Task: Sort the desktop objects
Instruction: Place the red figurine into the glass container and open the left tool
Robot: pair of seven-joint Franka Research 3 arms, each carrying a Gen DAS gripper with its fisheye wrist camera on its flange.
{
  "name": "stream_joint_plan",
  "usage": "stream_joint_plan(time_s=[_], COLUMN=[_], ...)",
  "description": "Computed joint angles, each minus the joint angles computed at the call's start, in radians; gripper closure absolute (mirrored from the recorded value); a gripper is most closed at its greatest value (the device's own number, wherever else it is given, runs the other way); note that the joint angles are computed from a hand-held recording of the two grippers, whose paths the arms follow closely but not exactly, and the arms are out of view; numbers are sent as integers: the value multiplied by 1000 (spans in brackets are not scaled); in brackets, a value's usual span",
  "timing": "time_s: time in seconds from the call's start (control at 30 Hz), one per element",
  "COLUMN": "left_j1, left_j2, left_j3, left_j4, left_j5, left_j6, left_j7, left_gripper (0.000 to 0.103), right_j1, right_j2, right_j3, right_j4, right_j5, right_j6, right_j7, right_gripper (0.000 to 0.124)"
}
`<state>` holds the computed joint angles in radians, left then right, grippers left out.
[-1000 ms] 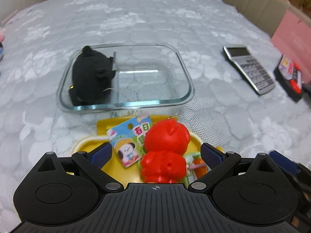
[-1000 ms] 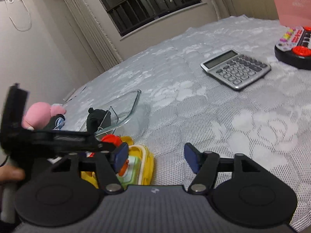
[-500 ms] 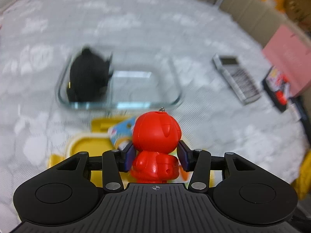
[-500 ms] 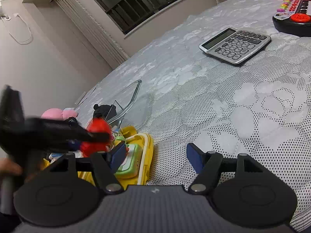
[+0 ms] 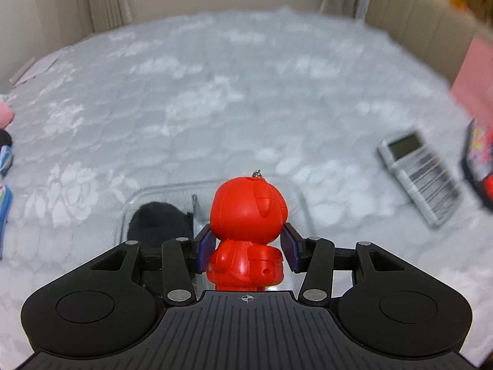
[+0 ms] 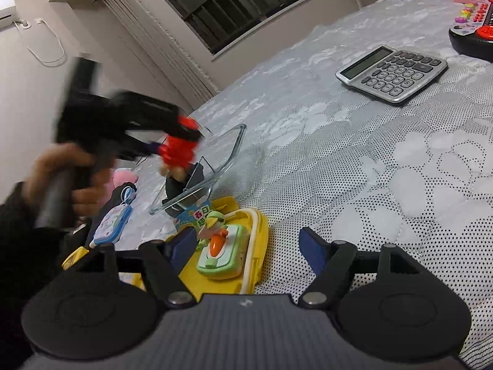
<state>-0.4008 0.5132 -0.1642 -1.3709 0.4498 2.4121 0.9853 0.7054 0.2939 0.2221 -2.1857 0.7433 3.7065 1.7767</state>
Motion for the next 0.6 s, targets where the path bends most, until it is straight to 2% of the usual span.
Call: stream_joint_plan(time_s=[0.17,0.27,0.47,0.6], left_j1=[-25,-19,-7,-12], left_j2=[49,64,31,-8], left_j3=[19,11,9,16], left_j4=[49,58,-7,-54], left_j5=[27,16,15,50], left_j6=[-77,-97,-58,-10], left_j7=[-11,9,4,-21], left_gripper=[52,52,52,48], right_j1=[-32,-42,-44,-33], right_j2=[-1,5,11,14], right_j3=[11,11,8,-1], right_j4=[-25,-27,-23,-10], right_j5=[-70,-90,-122,-115], right_j6=[2,4,-17,-35], right_j7=[61,89,107,95], right_gripper=[48,48,48,48])
